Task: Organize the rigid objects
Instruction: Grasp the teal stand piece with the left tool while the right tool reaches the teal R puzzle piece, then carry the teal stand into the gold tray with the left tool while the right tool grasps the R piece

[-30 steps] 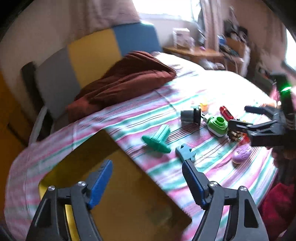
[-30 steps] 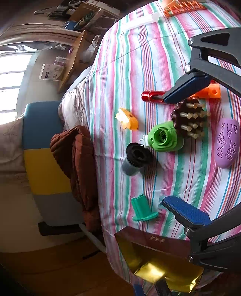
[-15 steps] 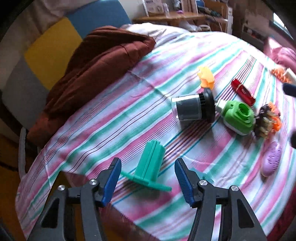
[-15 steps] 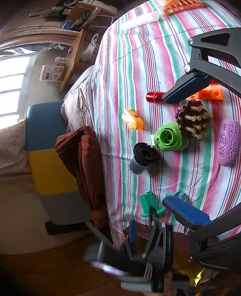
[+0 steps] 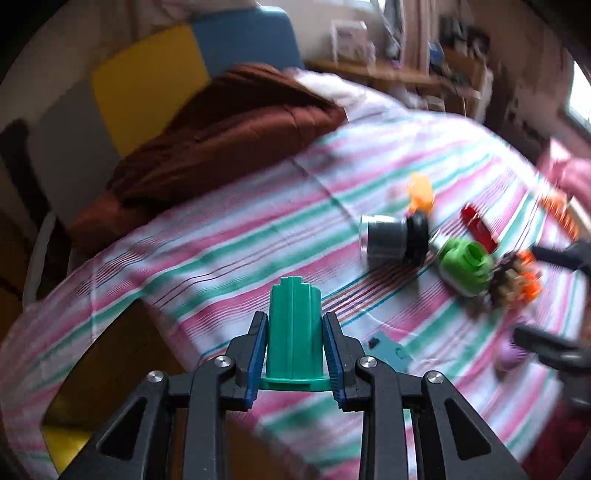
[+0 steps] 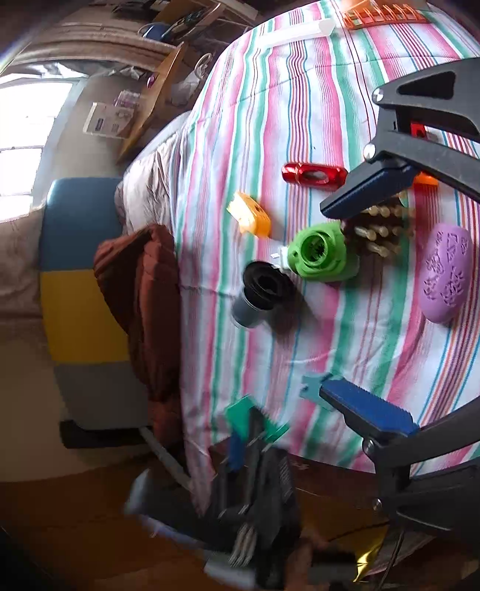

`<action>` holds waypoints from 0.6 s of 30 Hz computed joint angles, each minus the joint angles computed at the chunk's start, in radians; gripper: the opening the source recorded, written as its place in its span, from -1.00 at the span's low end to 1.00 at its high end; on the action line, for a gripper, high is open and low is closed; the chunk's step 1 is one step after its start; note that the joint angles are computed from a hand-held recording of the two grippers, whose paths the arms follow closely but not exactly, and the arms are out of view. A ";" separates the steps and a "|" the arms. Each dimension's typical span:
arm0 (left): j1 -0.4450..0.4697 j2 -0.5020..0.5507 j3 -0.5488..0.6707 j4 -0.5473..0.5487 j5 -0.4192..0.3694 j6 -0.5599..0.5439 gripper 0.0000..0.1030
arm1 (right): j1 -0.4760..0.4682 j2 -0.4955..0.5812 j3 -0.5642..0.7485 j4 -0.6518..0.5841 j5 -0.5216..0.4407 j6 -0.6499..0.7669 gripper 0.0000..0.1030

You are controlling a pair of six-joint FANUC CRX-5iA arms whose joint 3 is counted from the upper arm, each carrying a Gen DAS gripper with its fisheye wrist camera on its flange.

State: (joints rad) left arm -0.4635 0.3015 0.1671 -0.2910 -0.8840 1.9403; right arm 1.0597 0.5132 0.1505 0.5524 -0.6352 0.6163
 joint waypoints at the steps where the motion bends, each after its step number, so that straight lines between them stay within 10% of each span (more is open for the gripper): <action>1: 0.001 -0.031 -0.030 -0.002 0.017 0.021 -0.41 | 0.003 0.006 0.016 -0.033 -0.004 0.032 0.62; 13: 0.053 -0.409 -0.382 -0.048 0.027 0.313 -0.41 | 0.004 0.220 0.427 -0.399 -0.221 0.326 0.26; 18: 0.136 -0.521 -0.510 -0.009 0.013 0.349 -0.41 | 0.006 0.418 0.733 -0.434 -0.459 0.366 0.18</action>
